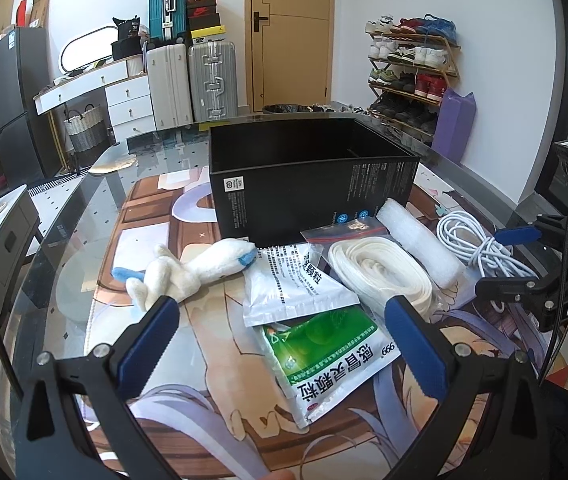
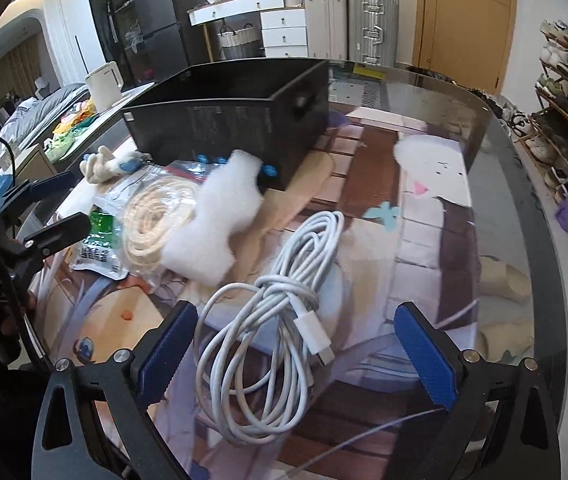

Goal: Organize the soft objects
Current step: 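Move the right tool toward the coiled white cable, then close the right tool on the coiled white cable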

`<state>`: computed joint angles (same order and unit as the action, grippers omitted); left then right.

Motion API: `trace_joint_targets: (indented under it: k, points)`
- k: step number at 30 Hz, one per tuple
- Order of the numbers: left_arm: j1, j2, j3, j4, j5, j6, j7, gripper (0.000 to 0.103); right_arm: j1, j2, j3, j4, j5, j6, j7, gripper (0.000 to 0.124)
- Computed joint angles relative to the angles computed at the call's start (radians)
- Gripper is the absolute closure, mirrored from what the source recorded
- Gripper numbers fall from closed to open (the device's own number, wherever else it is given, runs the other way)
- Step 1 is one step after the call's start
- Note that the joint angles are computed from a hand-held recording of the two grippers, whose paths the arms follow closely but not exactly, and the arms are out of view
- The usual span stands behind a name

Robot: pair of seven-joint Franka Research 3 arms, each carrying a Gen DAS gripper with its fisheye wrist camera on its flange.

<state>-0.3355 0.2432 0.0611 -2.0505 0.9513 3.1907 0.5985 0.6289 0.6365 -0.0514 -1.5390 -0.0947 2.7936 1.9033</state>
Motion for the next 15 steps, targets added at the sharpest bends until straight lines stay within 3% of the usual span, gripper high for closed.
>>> trace_joint_targets:
  k: [4, 15]
  points:
    - [-0.001, -0.001, 0.002, -0.003, 0.003, 0.001, 0.003, 0.0, -0.012, 0.014, 0.016, 0.012, 0.012, -0.001, -0.021, 0.029]
    - [0.006, -0.004, -0.009, -0.006, -0.012, -0.002, 0.022, 0.0, 0.052, 0.039, -0.054, 0.033, -0.045, 0.007, 0.061, 0.028]
